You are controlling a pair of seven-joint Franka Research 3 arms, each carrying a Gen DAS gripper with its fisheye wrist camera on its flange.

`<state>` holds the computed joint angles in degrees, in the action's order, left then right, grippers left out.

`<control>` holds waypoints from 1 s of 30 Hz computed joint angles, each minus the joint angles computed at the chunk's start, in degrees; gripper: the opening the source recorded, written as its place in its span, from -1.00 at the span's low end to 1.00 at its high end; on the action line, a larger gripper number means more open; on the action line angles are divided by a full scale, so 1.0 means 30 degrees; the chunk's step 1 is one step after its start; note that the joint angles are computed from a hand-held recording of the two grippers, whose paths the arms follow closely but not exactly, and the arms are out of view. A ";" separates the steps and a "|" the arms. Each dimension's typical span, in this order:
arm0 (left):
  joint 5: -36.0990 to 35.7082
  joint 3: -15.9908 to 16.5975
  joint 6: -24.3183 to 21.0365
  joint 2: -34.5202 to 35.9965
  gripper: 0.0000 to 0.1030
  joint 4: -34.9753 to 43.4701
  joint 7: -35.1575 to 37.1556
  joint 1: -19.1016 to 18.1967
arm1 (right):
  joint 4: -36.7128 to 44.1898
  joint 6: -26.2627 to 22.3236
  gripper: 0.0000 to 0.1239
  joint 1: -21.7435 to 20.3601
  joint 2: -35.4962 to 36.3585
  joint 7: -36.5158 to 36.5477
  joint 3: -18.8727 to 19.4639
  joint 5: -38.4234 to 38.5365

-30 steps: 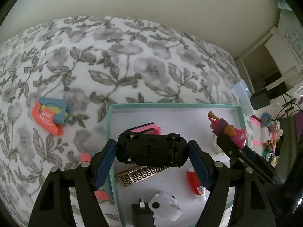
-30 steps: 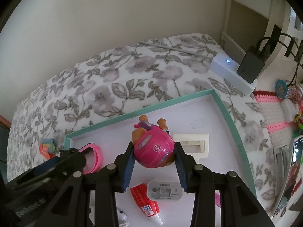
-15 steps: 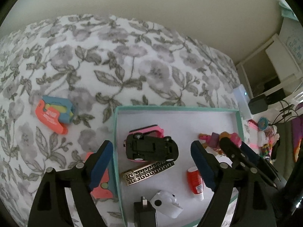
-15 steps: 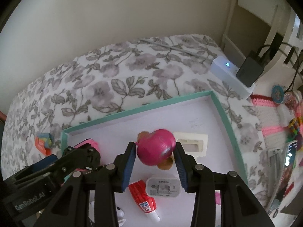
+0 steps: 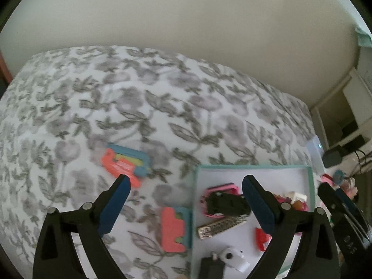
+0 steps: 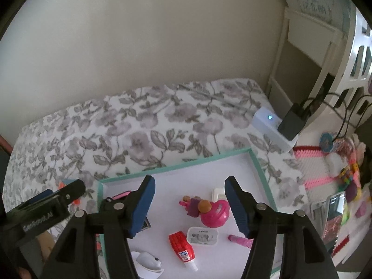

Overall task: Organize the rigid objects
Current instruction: 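Move the left tool to the orange carrot knife toy and grasp it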

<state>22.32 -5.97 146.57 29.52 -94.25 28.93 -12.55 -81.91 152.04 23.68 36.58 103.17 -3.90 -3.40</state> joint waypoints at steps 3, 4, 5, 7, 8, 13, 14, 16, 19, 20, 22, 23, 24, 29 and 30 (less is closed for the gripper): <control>0.0529 0.0444 -0.0228 -0.0399 0.88 -0.0446 -0.0773 -0.0149 | -0.0043 0.0148 0.19 -0.0062 -0.0025 -0.0172 0.0182 0.0173; 0.0609 0.0492 -0.0211 -0.0521 0.88 -0.0652 -0.0952 -0.0085 | -0.0042 0.0138 0.25 -0.0082 0.0011 -0.0242 0.0228 0.0238; 0.0568 0.0458 -0.0232 -0.0576 0.88 -0.0792 -0.1014 0.0039 | 0.0131 -0.0054 0.30 -0.0098 0.0167 -0.0360 0.0306 0.0312; 0.0324 0.0340 -0.0378 -0.0671 0.88 -0.1088 -0.1047 0.0324 | 0.0572 -0.0626 0.33 -0.0101 0.0554 -0.0647 0.0448 0.0422; 0.0217 0.0320 -0.0476 -0.0720 0.88 -0.1247 -0.1118 0.0436 | 0.0830 -0.0909 0.33 -0.0076 0.0755 -0.0741 0.0485 0.0462; -0.0188 0.0361 -0.0516 -0.1136 0.88 -0.2261 -0.1644 0.0978 | 0.1277 -0.1229 0.44 -0.0136 0.1250 -0.1513 0.0920 0.0923; -0.0165 0.0423 -0.0410 -0.1330 0.88 -0.2576 -0.1838 0.1065 | 0.1320 -0.1202 0.46 -0.0131 0.1312 -0.1712 0.1009 0.1027; -0.0028 0.0554 -0.0153 -0.1720 0.88 -0.3201 -0.2210 0.1235 | 0.1506 -0.1268 0.51 0.0039 0.1474 -0.1848 0.1005 0.1110; 0.0238 0.0738 -0.0059 -0.2300 0.88 -0.4017 -0.2756 0.1495 | 0.1737 -0.1371 0.56 0.0199 0.1679 -0.2062 0.1115 0.1281; 0.0338 0.0797 -0.0071 -0.2438 0.88 -0.4235 -0.2954 0.1581 | 0.1807 -0.1415 0.57 0.0215 0.1733 -0.2187 0.1200 0.1383; 0.0518 0.0821 -0.0072 -0.2590 0.88 -0.4517 -0.3114 0.1770 | 0.2089 -0.1569 0.61 0.0226 0.1948 -0.2633 0.1499 0.1651; 0.0581 0.0815 -0.0048 -0.2615 0.88 -0.4617 -0.3096 0.1880 | 0.2213 -0.1641 0.65 0.0240 0.2046 -0.2926 0.1653 0.1777; 0.0579 0.0783 -0.0006 -0.2600 0.88 -0.4679 -0.3017 0.2005 | 0.2264 -0.1662 0.65 0.0297 0.2104 -0.3118 0.1711 0.1861; 0.0331 0.0620 0.0627 -0.1902 0.88 -0.4450 -0.2269 0.2458 | 0.3270 -0.2414 0.65 0.0919 0.2844 -0.3592 0.1598 0.1764; 0.0340 0.0626 0.0745 -0.1747 0.88 -0.4341 -0.2105 0.2472 | 0.3536 -0.2594 0.65 0.1018 0.3034 -0.3633 0.1580 0.1736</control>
<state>23.35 -4.09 148.80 24.28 -107.27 22.61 -5.13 -71.30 144.26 26.74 45.68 92.27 0.84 1.81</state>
